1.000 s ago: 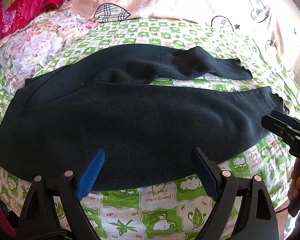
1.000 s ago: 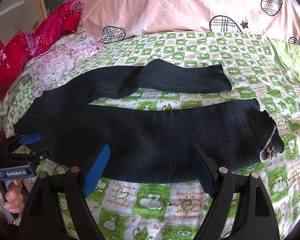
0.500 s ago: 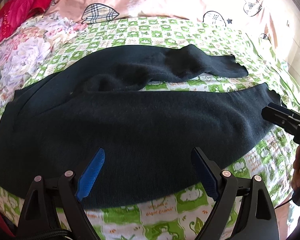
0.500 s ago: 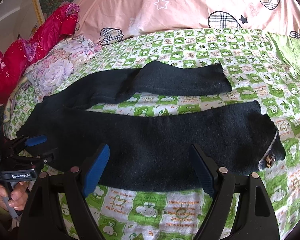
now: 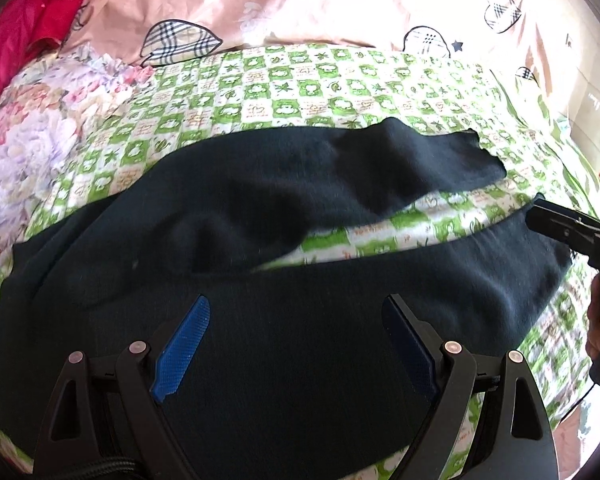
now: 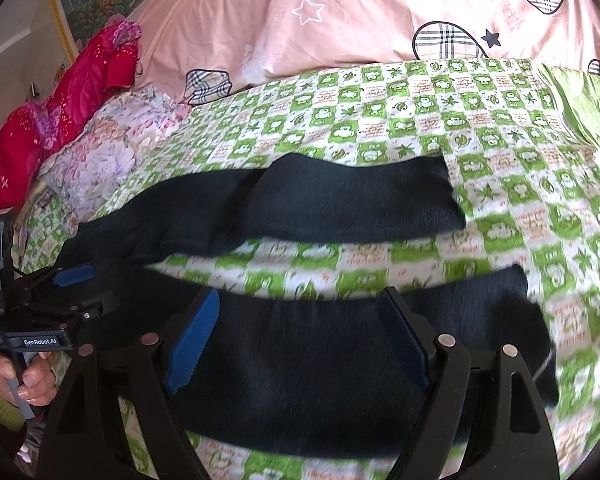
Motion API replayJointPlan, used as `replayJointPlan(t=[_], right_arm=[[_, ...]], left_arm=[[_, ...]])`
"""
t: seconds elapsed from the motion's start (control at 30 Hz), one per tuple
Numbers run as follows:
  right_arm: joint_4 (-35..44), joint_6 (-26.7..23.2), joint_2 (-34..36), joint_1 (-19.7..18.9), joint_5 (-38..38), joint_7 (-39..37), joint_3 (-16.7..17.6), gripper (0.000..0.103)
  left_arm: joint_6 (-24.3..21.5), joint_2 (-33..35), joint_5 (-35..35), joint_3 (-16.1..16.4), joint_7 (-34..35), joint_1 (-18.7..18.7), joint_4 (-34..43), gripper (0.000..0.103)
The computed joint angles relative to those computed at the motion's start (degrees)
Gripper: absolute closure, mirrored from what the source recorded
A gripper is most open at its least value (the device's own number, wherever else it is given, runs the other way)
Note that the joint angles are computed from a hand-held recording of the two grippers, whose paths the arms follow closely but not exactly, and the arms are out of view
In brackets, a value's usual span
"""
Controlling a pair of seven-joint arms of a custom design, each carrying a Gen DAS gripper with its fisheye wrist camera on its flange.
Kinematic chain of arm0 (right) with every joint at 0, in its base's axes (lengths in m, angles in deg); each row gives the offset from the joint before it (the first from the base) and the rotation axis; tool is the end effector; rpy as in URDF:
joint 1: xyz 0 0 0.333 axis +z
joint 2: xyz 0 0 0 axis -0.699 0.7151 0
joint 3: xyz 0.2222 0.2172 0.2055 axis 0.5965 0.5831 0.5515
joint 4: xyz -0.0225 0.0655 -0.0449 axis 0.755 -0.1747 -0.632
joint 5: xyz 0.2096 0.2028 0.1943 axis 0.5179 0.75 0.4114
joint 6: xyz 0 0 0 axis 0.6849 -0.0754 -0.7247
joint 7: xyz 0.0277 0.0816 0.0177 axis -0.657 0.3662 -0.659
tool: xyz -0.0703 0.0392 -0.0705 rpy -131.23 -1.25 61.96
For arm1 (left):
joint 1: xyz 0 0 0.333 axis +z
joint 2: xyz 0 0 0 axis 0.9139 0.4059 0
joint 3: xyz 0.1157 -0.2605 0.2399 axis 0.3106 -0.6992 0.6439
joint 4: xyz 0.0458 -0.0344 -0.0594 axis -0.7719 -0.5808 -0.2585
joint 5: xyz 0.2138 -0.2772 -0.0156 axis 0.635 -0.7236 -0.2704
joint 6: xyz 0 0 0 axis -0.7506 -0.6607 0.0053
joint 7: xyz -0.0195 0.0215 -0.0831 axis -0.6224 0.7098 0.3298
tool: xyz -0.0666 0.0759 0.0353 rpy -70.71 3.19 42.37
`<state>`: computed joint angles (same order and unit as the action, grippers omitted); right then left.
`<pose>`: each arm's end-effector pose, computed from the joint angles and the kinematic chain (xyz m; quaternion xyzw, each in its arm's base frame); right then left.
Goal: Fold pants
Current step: 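Lower both grippers onto the pants waistband edge and close them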
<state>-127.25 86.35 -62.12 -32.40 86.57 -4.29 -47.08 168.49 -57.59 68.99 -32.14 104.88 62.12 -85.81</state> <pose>0.4328 0.0698 0.4331 -0.6858 0.5846 -0.0403 0.4316 0.4086 -0.1700 0.4546 -0.7103 0.6290 -0.2115 0.2348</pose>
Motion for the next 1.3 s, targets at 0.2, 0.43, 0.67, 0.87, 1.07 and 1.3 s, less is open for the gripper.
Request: replayJointPlan(t=[0.2,0.43,0.67,0.87,1.07,1.3], right_arm=[[5.41,-1.35,5.19,-1.57,-9.44,7.16,-1.47,0.021],[11.68,-2.83,10.59,-4.01,-15.26,11.88,-1.96,0.021],[17.39,-3.12,15.51,-5.82,-17.6,13.39,-1.2,0.021],[22.62,-3.28,20.78,-7.56,-23.62,17.44,-0.46,0.021],[28.0,-5.21,26.29,-10.15,-31.36,23.23,0.92,0.021],[29.84,-8.68,27.84,-12.31,-33.17,21.89,2.61,0.086]], left_arm=[[0.71,3.51,-6.5,2.45,11.3,-0.06,4.04,0.014],[0.66,8.53,-18.31,4.51,26.48,0.56,10.49,0.014],[-2.3,14.5,-24.93,4.65,38.21,0.8,17.93,0.014],[-4.13,20.0,-33.35,3.34,51.18,2.62,23.92,0.014],[-8.77,26.08,-42.36,1.31,61.35,5.0,31.43,0.014],[-11.55,28.55,-49.52,-1.36,69.12,6.85,33.91,0.056]])
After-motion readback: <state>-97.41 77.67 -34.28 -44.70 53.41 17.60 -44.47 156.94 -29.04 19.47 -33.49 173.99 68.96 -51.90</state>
